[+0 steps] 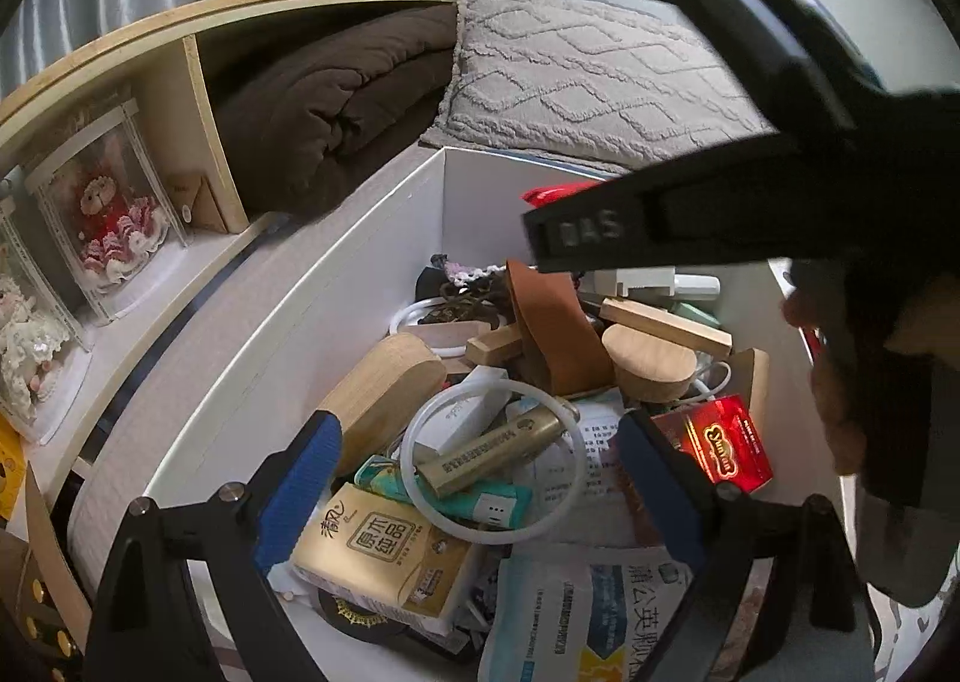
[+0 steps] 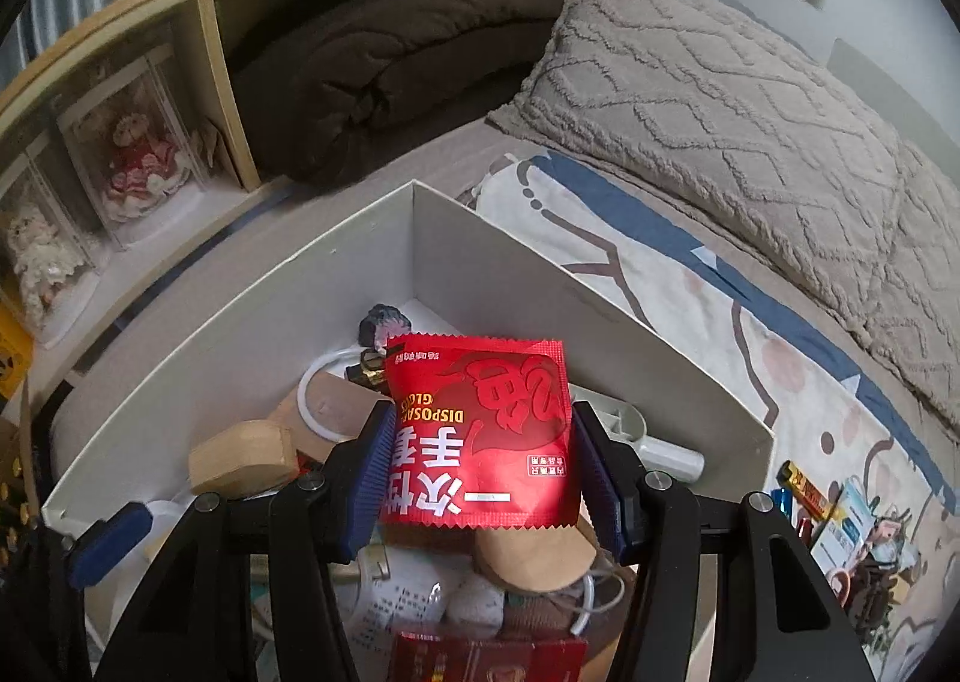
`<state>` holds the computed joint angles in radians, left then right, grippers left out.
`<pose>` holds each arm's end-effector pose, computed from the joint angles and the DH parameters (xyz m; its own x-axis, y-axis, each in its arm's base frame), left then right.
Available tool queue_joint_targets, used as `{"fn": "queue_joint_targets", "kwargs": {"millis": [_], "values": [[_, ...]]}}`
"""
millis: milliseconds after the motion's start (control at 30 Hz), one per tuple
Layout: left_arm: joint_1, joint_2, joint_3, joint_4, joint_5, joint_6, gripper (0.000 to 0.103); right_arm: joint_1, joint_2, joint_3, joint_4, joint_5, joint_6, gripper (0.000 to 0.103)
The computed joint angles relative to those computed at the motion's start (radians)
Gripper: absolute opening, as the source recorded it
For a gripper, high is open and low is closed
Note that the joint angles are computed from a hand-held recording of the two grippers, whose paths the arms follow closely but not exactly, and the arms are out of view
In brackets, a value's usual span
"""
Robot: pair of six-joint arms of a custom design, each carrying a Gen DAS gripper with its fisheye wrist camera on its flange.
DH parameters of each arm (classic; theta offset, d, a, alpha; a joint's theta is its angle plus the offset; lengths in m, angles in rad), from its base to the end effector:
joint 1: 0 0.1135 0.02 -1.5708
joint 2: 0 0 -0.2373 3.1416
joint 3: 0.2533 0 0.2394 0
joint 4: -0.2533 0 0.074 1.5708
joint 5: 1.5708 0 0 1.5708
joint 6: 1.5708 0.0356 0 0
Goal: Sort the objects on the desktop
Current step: 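Lower the red packet into the box with the right tool while the left tool holds the lighter above it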
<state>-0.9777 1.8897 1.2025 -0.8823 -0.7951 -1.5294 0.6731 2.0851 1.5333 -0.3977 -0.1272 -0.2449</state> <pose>0.1953 -0.2443 0.1393 -0.6028 -0.3575 -0.7134 -0.5344 0.8447 0.0283 0.3328 0.2711 0.1608 -0.4529 -0.6687 -0.5897 -0.8101 0.5849 -0.0411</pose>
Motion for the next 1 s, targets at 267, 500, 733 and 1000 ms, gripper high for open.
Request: {"fn": "queue_joint_targets", "kwargs": {"millis": [267, 500, 733, 1000], "values": [[0.003, -0.026, -0.040, 0.029, -0.004, -0.005, 0.094, 0.025, 0.093, 0.108, -0.046, 0.032, 0.013, 0.058], [0.001, -0.033, -0.055, 0.032, -0.009, -0.016, 0.094, 0.043, 0.179, 0.230, -0.133, 0.052, 0.020, 0.058], [0.004, -0.045, -0.074, 0.013, -0.012, -0.047, 0.094, 0.062, 0.219, 0.289, -0.171, 0.089, 0.010, 0.058], [0.003, -0.046, -0.069, -0.008, -0.015, -0.064, 0.094, 0.082, 0.211, 0.282, -0.137, 0.157, 0.016, 0.060]]}}
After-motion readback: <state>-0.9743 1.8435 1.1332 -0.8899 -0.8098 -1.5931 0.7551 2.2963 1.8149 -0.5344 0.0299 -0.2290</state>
